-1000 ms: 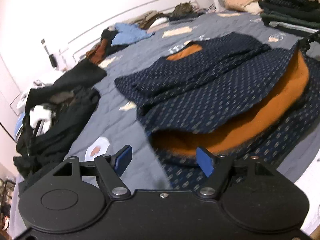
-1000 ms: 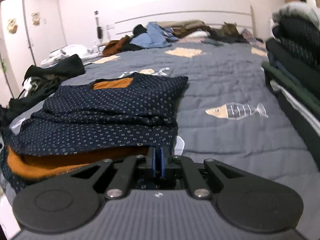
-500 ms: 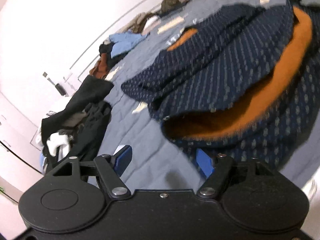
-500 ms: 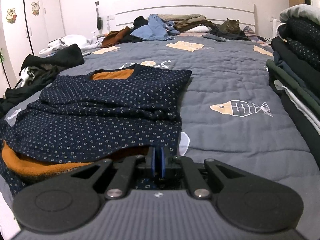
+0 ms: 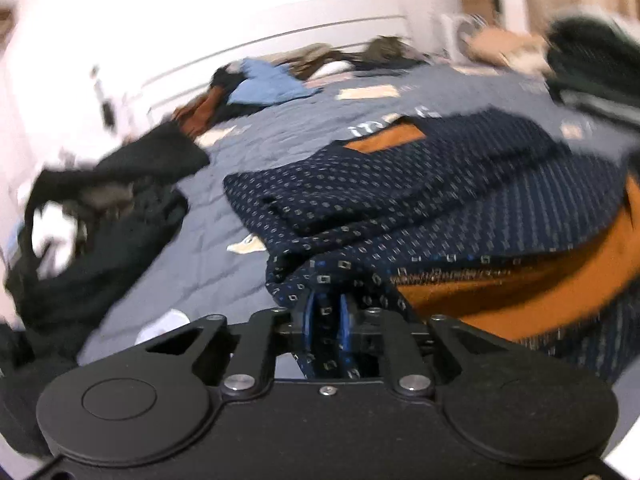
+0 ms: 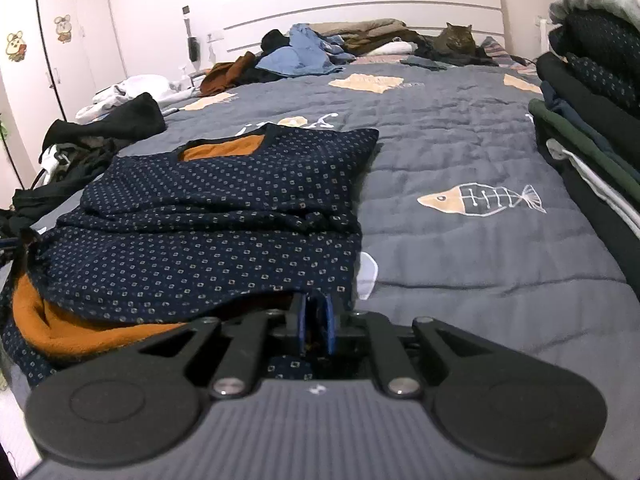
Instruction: Fold clothes
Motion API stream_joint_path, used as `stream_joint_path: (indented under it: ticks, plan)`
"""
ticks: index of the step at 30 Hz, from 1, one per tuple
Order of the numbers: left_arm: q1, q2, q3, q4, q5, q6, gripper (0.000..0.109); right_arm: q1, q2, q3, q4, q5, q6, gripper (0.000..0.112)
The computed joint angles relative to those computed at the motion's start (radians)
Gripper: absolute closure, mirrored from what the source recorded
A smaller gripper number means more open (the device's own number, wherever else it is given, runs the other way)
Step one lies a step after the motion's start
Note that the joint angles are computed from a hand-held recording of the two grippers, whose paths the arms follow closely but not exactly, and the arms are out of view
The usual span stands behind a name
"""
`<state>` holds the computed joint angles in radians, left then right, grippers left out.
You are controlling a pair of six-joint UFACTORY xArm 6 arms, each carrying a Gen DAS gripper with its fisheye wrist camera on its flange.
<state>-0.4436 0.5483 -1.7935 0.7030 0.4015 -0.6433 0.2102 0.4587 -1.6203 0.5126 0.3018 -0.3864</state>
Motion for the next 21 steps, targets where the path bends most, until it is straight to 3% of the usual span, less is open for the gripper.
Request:
stream_joint_path:
  ticks: [3,8,12,17,21]
  plan:
    - [0.006,0.008,-0.009,-0.097,0.015,0.013,0.095,-0.006,-0.005,0.006,0.002,-0.001,0.016,0.099]
    - [-0.005,0.041,-0.05,-0.202,0.099,0.082,0.092,-0.022,-0.024,0.024,0.009,-0.002,0.058,0.074]
    - [0.0,0.044,-0.053,-0.256,0.099,0.074,0.091,-0.031,-0.055,0.057,0.09,-0.02,-0.004,0.07]
    - [-0.007,0.062,-0.087,-0.251,0.125,0.069,0.089,-0.039,-0.058,0.072,-0.004,-0.01,0.024,0.067]
    - [-0.012,0.073,-0.108,-0.242,0.139,0.071,0.086,-0.029,-0.045,0.055,0.052,0.009,-0.085,0.067]
